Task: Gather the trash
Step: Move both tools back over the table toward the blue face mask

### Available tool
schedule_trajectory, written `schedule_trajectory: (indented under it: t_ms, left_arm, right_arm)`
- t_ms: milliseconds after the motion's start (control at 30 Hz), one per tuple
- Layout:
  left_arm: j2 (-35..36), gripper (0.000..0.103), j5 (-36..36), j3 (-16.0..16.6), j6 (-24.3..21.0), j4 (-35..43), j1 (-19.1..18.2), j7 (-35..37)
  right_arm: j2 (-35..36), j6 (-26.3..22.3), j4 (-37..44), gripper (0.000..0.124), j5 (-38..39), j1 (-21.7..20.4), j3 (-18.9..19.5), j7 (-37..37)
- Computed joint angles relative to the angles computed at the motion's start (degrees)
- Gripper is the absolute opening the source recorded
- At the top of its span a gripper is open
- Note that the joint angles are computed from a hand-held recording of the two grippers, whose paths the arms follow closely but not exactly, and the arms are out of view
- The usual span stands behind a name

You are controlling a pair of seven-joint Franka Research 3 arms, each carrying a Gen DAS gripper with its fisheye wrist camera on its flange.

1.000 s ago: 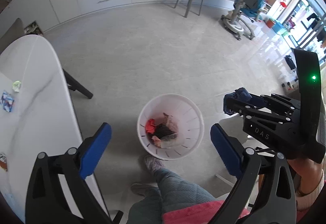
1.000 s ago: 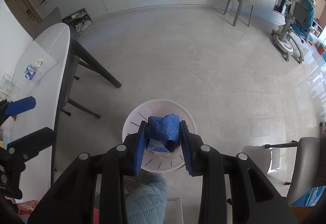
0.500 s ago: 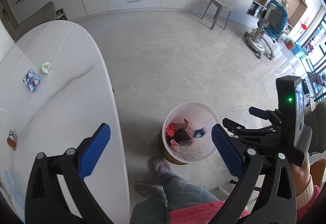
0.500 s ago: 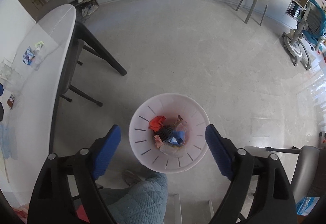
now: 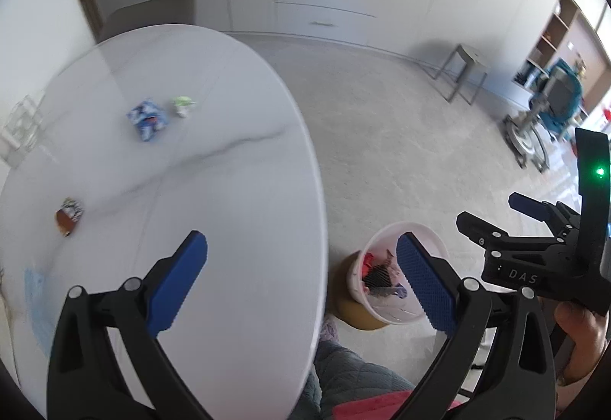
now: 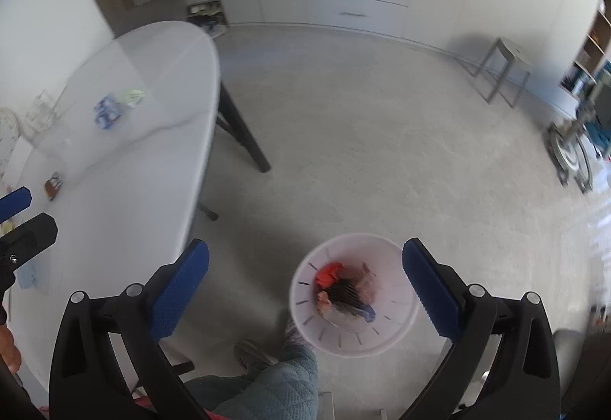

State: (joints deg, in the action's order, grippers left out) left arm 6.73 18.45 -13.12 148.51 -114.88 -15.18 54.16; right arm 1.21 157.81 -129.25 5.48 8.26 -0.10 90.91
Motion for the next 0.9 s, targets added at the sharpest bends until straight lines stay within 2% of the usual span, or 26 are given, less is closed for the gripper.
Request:
schedule_trajectory:
  t_ms: [133, 300, 600, 733, 900]
  left_arm:
    - [-6.2, 0.095, 3.1, 1.7, -0.2, -6.3, 1.6, -5.1]
    - [-14.1, 0.095, 8.2, 2.4, -2.4, -14.4, 5.5, -13.0]
    - [-26.3, 0.095, 8.5, 5.5, -3.7, -28.9, 14.2, -18.1]
    - [-28.9, 0.095, 9.5, 6.6, -3.7, -32.5, 18.2, -18.7]
    - [-28.2, 0.095, 13.2, 7.1, -2.5, -34.1, 23.2, -21.0]
  right_arm:
    - [2.3, -0.7, 3.7, 0.101, 3.0, 2.6, 2.2, -4.1]
    - [5.7, -2.7, 9.1, 0.101, 6.3, 5.7, 4.3, -7.8]
    - [10.8, -4.9, 17.0, 0.101, 7.2, 12.2, 6.8, -11.8]
    - [12.9, -5.8, 20.1, 0.101, 6.4, 14.6, 7.2, -11.7]
    - [16.8, -7.8, 25.4, 0.101, 5.5, 16.7, 7.5, -11.9]
